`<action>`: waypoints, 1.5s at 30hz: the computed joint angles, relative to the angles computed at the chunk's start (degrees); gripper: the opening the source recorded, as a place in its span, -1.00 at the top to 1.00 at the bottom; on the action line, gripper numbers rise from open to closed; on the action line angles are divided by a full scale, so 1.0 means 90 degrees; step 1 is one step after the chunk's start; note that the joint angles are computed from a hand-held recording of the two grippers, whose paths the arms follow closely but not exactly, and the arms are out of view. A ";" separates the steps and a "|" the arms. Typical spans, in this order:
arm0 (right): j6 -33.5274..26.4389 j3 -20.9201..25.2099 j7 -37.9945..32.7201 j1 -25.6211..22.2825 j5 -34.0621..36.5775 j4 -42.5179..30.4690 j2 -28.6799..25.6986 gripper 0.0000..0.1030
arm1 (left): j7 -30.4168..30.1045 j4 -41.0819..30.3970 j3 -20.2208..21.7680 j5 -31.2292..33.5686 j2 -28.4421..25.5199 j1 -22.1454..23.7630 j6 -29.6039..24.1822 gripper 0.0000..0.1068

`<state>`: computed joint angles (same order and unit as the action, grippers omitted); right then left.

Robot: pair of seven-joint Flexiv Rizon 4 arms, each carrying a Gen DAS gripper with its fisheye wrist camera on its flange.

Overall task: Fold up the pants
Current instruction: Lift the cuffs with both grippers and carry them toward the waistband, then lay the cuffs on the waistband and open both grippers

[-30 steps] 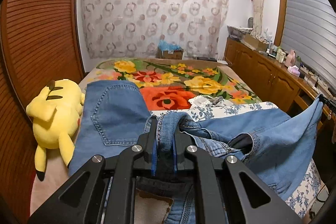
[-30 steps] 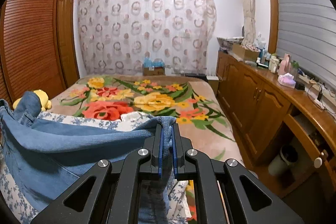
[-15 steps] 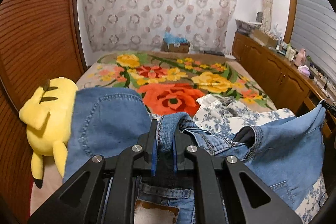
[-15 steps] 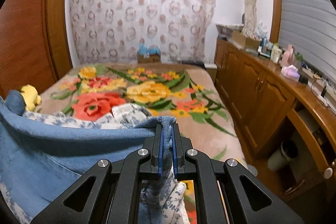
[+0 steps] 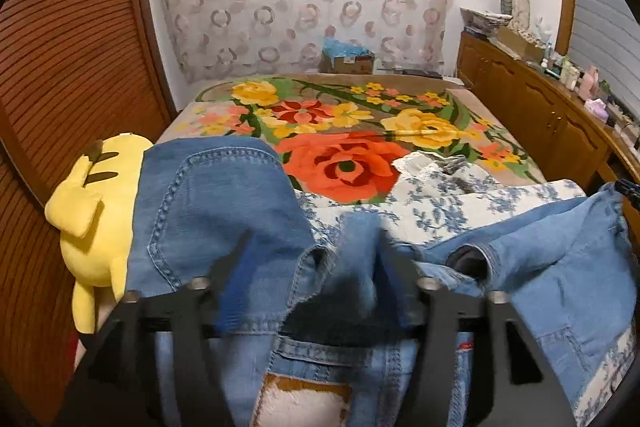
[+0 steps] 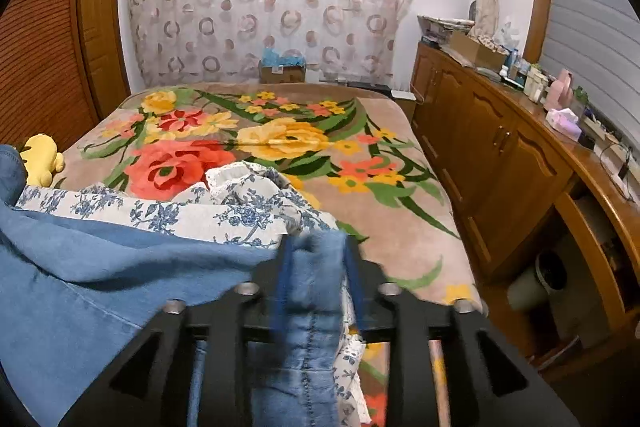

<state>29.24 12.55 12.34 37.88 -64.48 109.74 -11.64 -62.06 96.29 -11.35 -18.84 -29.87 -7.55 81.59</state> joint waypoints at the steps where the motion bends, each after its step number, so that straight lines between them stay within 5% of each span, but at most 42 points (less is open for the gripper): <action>1: 0.0020 0.0004 0.0022 0.0007 -0.0053 0.0006 0.0023 0.09 | 0.0088 0.0113 -0.0151 -0.0071 0.0060 0.0105 0.0093 -0.47; 12: 0.1252 0.0085 -0.0294 -0.0117 -0.0055 0.0188 0.0021 0.06 | 0.0983 0.0920 -0.1274 -0.0862 0.0550 0.0844 0.0493 -0.50; 17: 0.1845 -0.0033 -0.0474 -0.0081 -0.0014 0.0045 -0.0198 0.03 | 0.1269 0.1081 -0.1396 -0.1096 0.0573 0.0816 0.0454 -0.50; 28: 0.2334 -0.0201 -0.2285 -0.0187 0.1170 -0.0327 -0.0472 0.02 | 0.0851 0.0095 -0.0165 -0.0274 -0.0012 -0.0261 -0.0242 -0.49; 32: 0.2159 -0.0295 -0.2649 -0.0234 0.1527 -0.0415 -0.0561 0.02 | 0.0108 -0.0717 0.0802 0.0524 -0.0440 -0.0889 -0.0668 -0.50; 39: 0.2135 -0.0487 -0.2626 -0.0395 0.1468 -0.0369 -0.0528 0.02 | -0.0171 -0.0976 0.0583 0.0703 -0.0626 -0.0603 -0.0913 -0.50; 45: 0.3069 -0.0644 -0.2516 -0.0455 0.0694 -0.0405 -0.0750 -0.11 | -0.0174 -0.0892 0.0470 0.0706 -0.0618 -0.0529 -0.0829 -0.50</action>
<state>56.86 6.76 -10.30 33.78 -58.23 106.09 -18.39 -63.63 88.26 -7.13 -12.48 -35.42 -12.31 74.13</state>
